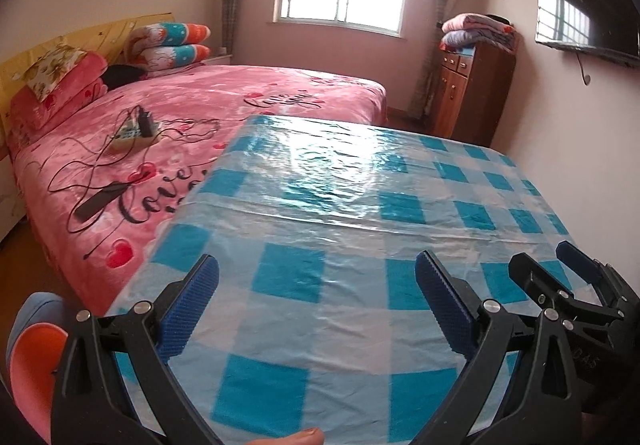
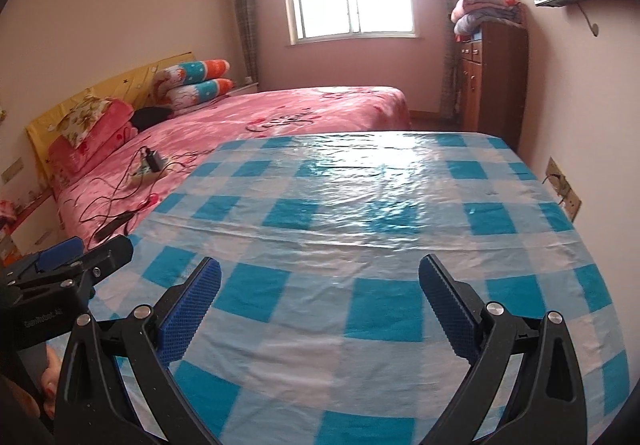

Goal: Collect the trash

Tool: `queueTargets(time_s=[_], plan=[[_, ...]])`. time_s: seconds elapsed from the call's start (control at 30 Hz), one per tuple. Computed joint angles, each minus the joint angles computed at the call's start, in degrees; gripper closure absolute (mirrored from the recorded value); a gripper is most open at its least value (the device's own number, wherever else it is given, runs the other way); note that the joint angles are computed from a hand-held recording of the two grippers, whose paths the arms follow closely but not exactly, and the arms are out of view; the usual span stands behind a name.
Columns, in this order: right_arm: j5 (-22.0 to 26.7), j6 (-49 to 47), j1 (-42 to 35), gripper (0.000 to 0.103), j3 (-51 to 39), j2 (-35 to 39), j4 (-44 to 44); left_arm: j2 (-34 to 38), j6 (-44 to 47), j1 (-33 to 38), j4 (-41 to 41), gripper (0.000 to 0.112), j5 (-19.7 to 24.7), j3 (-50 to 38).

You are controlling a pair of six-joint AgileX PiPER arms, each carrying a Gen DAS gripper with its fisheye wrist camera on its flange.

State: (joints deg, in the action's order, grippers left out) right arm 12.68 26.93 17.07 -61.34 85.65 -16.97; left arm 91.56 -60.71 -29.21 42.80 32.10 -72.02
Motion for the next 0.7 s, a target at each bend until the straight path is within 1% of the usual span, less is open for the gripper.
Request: queueTargets(time_s=[0.13, 0.2, 0.3, 0.4, 0.53, 0.7], plan=[[-0.5, -4.4, -2.6, 0.005, 0.5, -0.3, 4.6, 2.5, -0.2, -1.8, 1.0, 0.013, 1.1, -2.6], [-0.6, -3.4, -3.4, 0.005, 0.7, -0.4, 3.5, 3.9, 0.5, -2.6, 0.5, 0.013, 1.7, -4.2], [-0.9, -5.4, -5.1, 0.005, 1.2, -0.8, 5.6, 6.1, 1.0, -3.9, 0.7, 0.013, 2.8, -6.7], [-0.6, -9.5, -7.0, 0.005, 1.3, -0.7, 10.2, 8.2, 1.8, -4.8, 0.3, 0.013, 3.9, -8.8], [-0.2, -17.4, -9.5, 0.005, 1.1, -0.5, 19.1, 10.4, 2.8, -5.4, -1.0, 0.013, 4.8, -11.1], [0.1, -19.1, -11.4, 0.005, 0.9, -0.3, 20.8, 12.4, 3.1, -6.1, -1.4, 0.013, 5.9, -13.5]])
